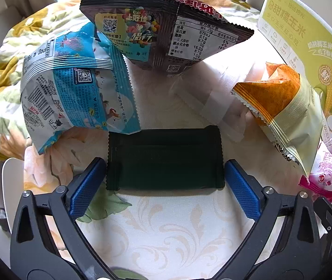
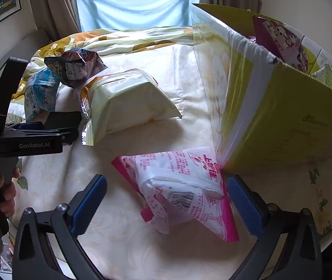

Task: Organize snacks
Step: 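Grasp the dark green pouch with left tool while right tool grasps pink-white bag, then drop the dark green pouch into the box with left tool while right tool drops pink-white bag in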

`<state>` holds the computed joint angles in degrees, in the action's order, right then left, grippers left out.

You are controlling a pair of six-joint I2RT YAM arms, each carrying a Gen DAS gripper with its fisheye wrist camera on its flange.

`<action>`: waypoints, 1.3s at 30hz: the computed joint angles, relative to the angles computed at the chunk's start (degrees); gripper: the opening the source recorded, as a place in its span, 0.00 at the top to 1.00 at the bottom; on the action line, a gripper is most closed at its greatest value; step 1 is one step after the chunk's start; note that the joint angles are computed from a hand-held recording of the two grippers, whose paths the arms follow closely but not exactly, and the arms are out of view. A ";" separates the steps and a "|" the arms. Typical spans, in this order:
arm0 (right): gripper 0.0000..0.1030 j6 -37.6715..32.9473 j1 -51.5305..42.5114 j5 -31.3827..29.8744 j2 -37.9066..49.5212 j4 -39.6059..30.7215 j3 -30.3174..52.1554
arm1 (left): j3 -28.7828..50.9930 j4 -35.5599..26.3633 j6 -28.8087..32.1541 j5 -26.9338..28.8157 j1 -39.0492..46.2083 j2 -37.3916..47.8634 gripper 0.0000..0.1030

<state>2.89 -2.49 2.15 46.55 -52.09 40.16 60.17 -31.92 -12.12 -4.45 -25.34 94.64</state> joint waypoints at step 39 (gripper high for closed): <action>0.51 -4.19 1.24 -4.47 1.49 -2.34 3.20 | -3.14 -10.09 -2.64 2.34 1.91 -16.07 0.36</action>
